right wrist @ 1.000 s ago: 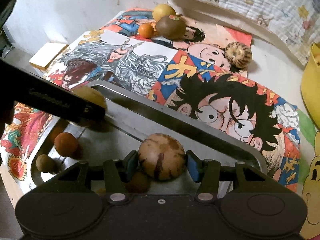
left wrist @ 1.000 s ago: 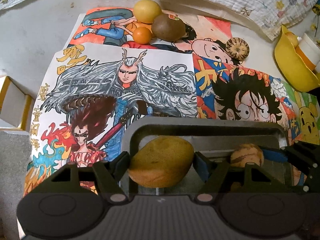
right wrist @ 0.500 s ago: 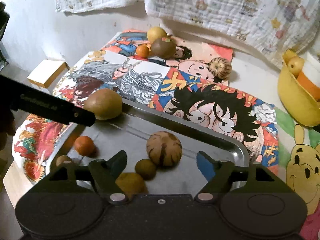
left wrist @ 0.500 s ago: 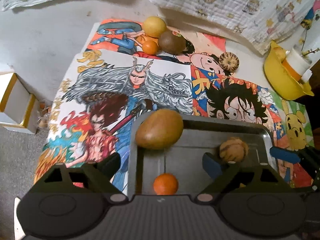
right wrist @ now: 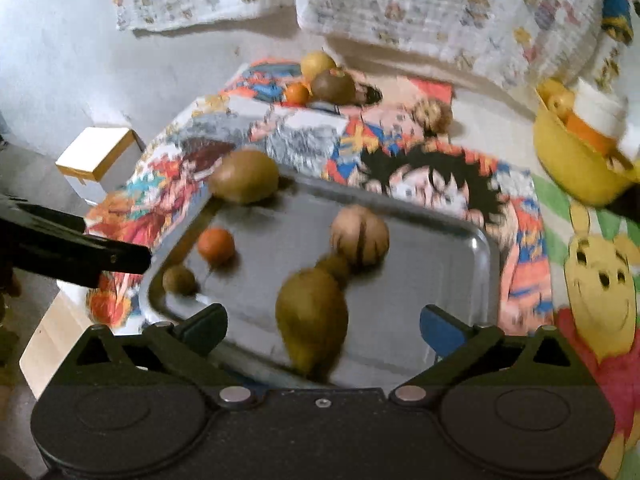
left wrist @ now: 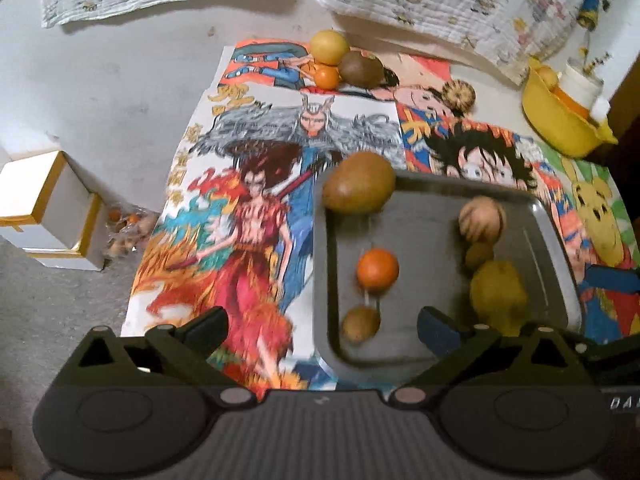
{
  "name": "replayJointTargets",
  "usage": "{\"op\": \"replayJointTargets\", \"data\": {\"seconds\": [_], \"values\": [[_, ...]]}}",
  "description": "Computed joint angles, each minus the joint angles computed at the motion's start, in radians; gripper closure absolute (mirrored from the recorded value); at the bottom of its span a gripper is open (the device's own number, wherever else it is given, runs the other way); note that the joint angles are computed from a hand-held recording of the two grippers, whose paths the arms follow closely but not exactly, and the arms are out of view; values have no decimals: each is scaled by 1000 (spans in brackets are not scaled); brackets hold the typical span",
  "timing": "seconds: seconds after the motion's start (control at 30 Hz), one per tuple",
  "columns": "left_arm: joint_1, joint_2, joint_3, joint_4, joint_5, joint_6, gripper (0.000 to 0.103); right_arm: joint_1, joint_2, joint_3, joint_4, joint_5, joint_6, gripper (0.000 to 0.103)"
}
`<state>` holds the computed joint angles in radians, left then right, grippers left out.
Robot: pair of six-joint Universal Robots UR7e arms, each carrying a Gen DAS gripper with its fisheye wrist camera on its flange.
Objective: Organize fruits
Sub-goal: 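Lower the striped fruit onto the tray and open the right gripper while the left gripper releases the pear-shaped fruit, then lift both open grippers from the tray and move back toward the fruit row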
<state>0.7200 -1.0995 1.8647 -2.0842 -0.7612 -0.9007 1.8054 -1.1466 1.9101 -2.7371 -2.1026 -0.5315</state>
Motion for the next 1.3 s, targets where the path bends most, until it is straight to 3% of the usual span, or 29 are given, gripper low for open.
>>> {"op": "replayJointTargets", "data": {"seconds": [0.27, 0.43, 0.7, 1.0, 1.3], "values": [[-34, -36, 51, 78, -48, -35, 1, -5, -48, 20, 170, -118, 174, 1], [-35, -41, 56, 110, -65, -55, 1, -14, -72, 41, 179, -155, 204, 1], [-2, -29, 9, 204, -39, -106, 1, -17, -41, 1, 131, -189, 138, 1], [62, 28, -115, 278, 33, -110, 1, -39, 53, -145, 121, -137, 92, 1], [124, 164, -307, 219, 142, 38, 1, -47, 193, -352, 99, -101, -74, 1]]}}
